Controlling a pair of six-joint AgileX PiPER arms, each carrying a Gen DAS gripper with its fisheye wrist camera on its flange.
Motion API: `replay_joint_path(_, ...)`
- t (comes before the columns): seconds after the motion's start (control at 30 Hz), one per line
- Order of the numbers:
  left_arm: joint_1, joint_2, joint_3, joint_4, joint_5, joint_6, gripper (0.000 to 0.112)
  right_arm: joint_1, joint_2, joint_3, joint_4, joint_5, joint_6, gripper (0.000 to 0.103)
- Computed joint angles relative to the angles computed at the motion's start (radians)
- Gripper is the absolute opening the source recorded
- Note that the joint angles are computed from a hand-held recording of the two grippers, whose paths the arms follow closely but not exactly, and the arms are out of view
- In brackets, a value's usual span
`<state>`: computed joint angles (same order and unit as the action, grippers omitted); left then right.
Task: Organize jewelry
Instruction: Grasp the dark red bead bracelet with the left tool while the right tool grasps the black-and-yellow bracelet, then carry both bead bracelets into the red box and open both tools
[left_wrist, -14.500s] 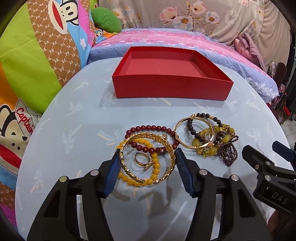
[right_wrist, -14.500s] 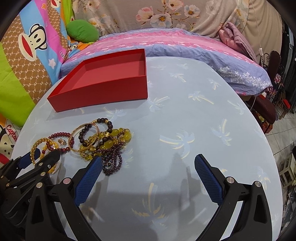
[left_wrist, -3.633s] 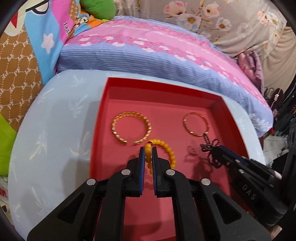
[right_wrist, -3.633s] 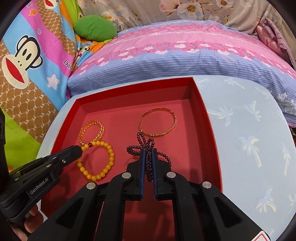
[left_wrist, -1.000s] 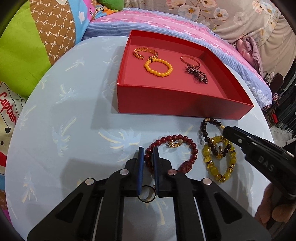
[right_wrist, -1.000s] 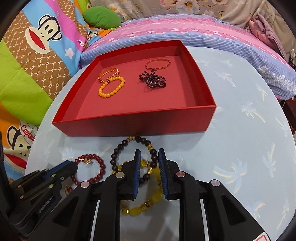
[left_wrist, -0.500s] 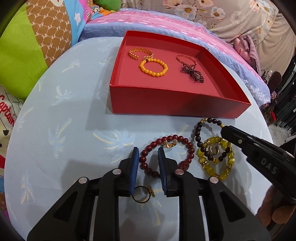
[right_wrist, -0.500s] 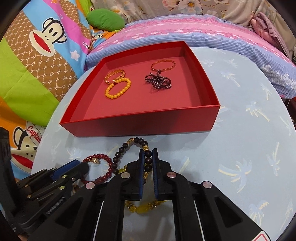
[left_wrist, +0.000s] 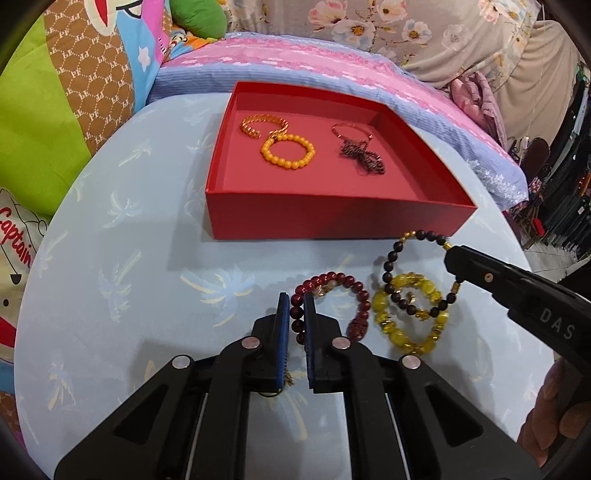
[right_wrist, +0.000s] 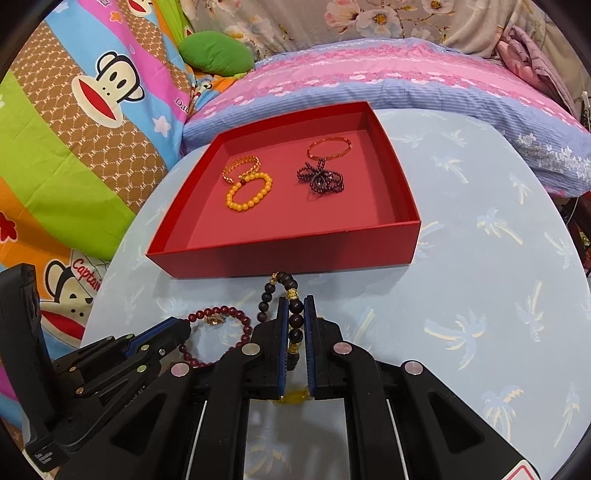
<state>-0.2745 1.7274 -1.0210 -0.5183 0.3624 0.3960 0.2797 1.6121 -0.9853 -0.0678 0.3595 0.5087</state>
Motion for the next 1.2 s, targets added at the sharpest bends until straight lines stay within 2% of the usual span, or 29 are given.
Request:
replay_joint_path(0.2, -0.001, -0.057, -0.017, -0.101, 0.077, 0.078, 0.007, 0.0, -0.039, 0.006, -0.008, 0.002, 0.011, 0.008)
replay_joint_path(0.4, -0.042, -0.101, -0.058, -0.064, 0.112, 0.039, 0.007, -0.003, -0.081, 0.0, -0.037, 0.008, 0.038, 0.008)
replay_joint_path(0.57, -0.058, -0.096, -0.153, -0.071, 0.149, 0.035, 0.007, -0.029, -0.093, -0.035, -0.059, 0.018, 0.043, 0.008)
replay_joint_path(0.83, -0.035, 0.021, -0.359, -0.112, 0.199, 0.03, 0.007, -0.087, 0.001, -0.165, -0.055, 0.042, -0.01, 0.008)
replay_joint_path(1.0, 0.013, 0.153, -0.487, -0.208, 0.252, 0.063, 0.007, -0.116, 0.117, -0.274, 0.09, 0.053, -0.146, 0.008)
replay_joint_path(1.07, 0.024, 0.205, -0.535, -0.21, 0.27, 0.058, 0.007, -0.116, 0.163, -0.316, 0.119, 0.06, -0.168, 0.008)
replay_joint_path(1.2, 0.022, 0.289, -0.592, -0.117, 0.268, -0.031, 0.007, -0.119, 0.252, -0.385, 0.204, 0.082, -0.235, 0.008)
